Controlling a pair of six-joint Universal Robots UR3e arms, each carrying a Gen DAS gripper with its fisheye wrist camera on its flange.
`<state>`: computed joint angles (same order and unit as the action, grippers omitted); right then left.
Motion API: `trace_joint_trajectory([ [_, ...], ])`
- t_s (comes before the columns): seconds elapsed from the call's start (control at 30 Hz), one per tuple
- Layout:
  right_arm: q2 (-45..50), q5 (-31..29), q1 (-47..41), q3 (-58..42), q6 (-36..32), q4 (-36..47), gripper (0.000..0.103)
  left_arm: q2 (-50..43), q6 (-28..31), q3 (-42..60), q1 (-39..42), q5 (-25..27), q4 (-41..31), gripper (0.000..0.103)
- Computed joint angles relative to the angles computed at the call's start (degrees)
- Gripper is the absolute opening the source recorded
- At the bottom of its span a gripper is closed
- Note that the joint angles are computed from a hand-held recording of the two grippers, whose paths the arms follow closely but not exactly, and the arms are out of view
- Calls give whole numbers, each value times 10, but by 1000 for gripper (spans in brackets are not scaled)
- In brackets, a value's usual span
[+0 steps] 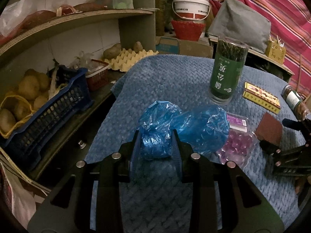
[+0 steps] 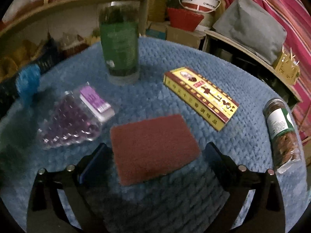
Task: Collect trash
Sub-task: 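Grasp the red-brown scouring pad with the right tool while the left tool holds the blue bag, then carry the blue bag and scouring pad over the light-blue basket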
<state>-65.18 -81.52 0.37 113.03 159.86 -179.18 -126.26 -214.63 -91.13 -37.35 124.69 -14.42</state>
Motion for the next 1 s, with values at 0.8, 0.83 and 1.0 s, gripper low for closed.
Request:
trace_joint_trajectory([
  [0.8,-146,100,-148,178,-31,-89,89,-53,-12,142,-46,36,-103,30],
  [0.83,-163,111,-165,191,-36,-87,89,-61,-11,162,-51,37,-112,30],
  [1.0,-290,202,-306,265,-100,-26,89,-134,-13,324,-85,37,-185,30],
])
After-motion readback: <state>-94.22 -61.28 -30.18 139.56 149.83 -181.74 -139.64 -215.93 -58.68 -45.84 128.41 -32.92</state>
